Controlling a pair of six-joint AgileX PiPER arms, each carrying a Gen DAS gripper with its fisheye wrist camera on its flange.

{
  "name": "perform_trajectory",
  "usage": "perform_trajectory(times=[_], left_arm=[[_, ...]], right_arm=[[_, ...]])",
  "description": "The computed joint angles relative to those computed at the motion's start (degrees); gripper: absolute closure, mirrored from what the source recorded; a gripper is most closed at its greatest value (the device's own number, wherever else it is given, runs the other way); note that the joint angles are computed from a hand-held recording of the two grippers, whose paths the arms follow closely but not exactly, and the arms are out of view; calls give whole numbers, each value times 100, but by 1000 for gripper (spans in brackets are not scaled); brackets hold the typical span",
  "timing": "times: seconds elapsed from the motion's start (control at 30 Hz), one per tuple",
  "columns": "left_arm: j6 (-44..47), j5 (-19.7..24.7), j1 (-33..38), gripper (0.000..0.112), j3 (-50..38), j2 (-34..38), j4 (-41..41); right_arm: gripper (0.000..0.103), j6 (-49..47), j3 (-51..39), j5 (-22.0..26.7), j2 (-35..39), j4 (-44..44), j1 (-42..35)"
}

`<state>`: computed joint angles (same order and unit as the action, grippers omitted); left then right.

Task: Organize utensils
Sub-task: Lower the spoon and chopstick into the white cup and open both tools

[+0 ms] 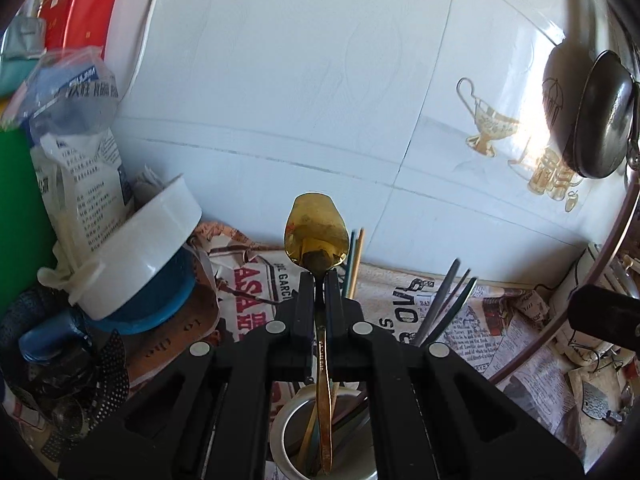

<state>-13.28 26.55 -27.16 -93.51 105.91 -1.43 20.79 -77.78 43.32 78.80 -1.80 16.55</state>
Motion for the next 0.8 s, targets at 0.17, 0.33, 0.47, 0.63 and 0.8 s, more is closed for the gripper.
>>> perform_trajectory(times=[0.17,0.33,0.47,0.63,0.8], left_arm=[[-42,-125,-1,109,401,-12,-35],[461,-51,38,110,733,-193,-487],[809,147,56,110,858,-350,-799],[874,411,66,110,858,-488,-797],[719,715,22,110,845,-719,-535]], right_arm=[[97,-148,59,38,194,201,-5],[97,-325,82,130,408,398,-46],[97,-430,52,192,642,591,-117],[96,-346,48,175,748,526,-110],[96,-346,8,320,762,620,-145]])
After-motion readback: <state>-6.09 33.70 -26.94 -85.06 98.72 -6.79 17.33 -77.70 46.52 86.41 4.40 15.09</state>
